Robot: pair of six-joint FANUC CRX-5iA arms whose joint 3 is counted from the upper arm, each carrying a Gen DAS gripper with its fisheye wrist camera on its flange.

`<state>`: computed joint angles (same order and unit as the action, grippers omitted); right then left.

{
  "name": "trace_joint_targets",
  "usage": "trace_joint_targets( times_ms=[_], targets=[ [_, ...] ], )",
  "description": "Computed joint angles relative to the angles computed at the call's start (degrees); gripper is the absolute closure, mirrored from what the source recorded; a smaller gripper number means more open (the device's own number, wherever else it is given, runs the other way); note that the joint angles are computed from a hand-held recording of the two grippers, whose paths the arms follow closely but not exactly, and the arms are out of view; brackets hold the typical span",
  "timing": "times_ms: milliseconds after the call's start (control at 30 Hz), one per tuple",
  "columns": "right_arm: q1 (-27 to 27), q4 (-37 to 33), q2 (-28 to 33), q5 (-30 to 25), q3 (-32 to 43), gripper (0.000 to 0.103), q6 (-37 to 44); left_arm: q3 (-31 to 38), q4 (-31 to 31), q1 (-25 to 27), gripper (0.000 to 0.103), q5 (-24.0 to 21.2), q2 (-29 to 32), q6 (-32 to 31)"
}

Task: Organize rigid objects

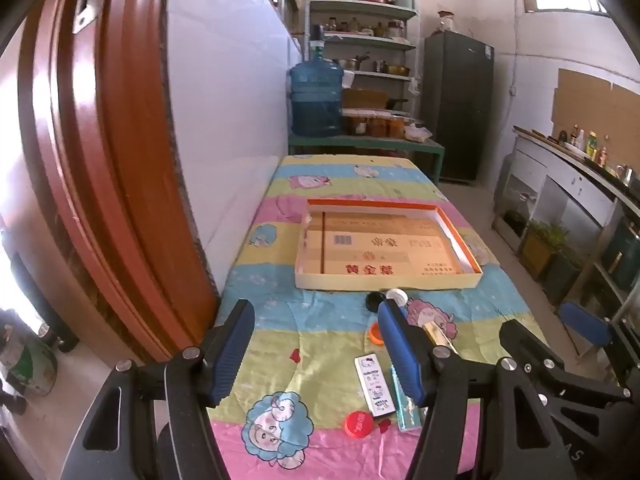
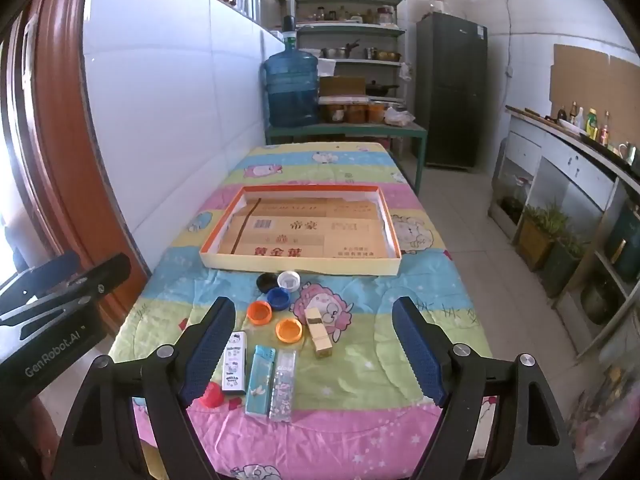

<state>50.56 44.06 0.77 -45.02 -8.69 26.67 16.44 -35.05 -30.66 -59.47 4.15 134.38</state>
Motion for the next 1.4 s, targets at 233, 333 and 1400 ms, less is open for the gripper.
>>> trace_joint_targets(
  times_ms=[233, 333, 1400],
  targets=[
    [0.0, 0.5, 0.0, -0.2, -0.4, 0.021, -0.5, 1.0, 1.0, -0.2, 0.039, -1.5, 0.7, -0.7],
    [0.0, 0.3, 0.0, -0.4, -0.2, 0.021, -0.5, 0.2, 0.2, -0.7, 0.039, -0.8, 0.5, 0.9],
    [-0.1, -0.5, 1.0, -1.0, 0.7, 0.021, 0.0, -0.3, 3.6, 1.7, 0.039, 0.5, 1.1, -2.2]
  ],
)
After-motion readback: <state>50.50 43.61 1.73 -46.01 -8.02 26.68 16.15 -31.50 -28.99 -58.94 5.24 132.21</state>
